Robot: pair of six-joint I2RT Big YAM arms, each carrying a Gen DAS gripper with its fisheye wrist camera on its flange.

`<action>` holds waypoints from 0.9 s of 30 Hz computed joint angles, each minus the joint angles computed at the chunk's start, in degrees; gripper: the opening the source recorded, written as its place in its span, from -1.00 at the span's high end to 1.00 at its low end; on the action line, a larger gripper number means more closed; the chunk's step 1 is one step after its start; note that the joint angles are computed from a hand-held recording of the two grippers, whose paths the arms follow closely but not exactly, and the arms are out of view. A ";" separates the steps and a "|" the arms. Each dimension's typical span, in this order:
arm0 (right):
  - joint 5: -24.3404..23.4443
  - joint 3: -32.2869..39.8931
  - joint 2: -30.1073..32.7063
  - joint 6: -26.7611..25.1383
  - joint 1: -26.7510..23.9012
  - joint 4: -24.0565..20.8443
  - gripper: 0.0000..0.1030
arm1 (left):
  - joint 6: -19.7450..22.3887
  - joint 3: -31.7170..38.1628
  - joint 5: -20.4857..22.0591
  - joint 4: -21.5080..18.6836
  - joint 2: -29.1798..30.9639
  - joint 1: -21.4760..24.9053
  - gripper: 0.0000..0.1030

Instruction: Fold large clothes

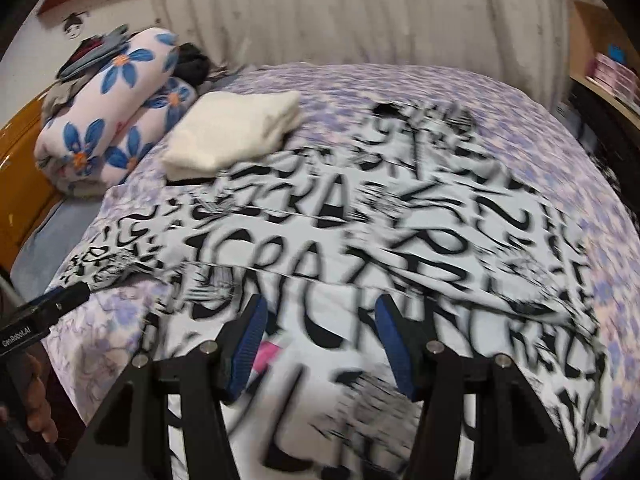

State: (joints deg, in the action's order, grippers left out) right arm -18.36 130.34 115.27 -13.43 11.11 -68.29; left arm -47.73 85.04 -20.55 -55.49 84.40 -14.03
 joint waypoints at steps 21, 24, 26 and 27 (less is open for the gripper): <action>3.65 11.43 11.08 -0.02 10.01 -6.13 -0.09 | -8.91 -25.22 21.46 25.68 -7.07 25.61 -0.76; 3.75 11.77 11.71 -0.01 10.05 -6.65 -0.09 | -10.17 -25.04 18.44 26.73 -6.02 25.78 -0.35; 3.83 11.76 11.99 -0.13 9.93 -6.95 -0.09 | -9.97 -23.56 16.27 25.01 -5.01 25.64 0.23; 3.71 11.78 12.12 -0.12 9.82 -7.11 -0.09 | -9.81 -22.79 15.18 23.93 -4.56 25.66 0.59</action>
